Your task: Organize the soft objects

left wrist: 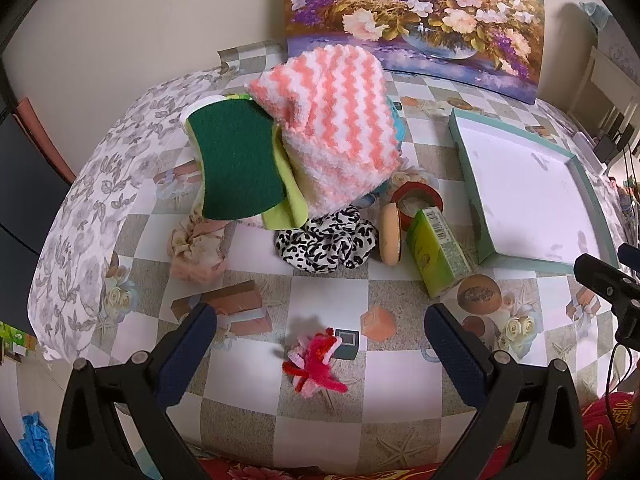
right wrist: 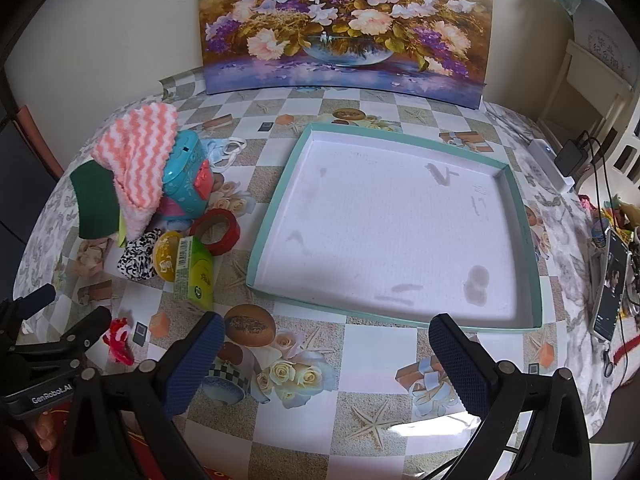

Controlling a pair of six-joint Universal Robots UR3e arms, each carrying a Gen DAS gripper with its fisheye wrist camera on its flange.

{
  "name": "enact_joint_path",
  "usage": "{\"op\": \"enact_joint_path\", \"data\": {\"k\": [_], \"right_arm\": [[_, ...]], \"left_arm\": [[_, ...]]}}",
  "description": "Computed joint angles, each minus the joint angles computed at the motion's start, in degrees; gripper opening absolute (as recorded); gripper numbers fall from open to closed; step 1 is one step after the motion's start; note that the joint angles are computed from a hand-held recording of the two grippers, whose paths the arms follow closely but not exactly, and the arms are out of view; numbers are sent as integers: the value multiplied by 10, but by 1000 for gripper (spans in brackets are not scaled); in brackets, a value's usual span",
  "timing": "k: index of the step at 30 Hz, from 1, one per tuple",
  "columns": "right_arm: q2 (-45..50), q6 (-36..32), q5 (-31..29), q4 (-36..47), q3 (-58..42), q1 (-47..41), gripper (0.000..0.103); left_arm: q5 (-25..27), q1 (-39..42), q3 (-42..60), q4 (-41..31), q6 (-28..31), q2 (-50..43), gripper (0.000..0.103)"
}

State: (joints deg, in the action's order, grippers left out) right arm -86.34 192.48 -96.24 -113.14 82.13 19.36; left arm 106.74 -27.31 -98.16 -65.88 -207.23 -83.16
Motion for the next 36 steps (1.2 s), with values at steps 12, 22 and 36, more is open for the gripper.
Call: {"op": "enact_joint_path", "data": {"k": [12,22,36], "right_arm": [[0,0,1,0,0,0,103],[0,0,1,-1,1,0,103],[0,-1,1,1,-1,0,103]], "left_arm": [[-1,1,-3,1,1,2,103],[-1,1,-3,1,2,2,103],[-6,1,-2,-7,9,2,103]]}}
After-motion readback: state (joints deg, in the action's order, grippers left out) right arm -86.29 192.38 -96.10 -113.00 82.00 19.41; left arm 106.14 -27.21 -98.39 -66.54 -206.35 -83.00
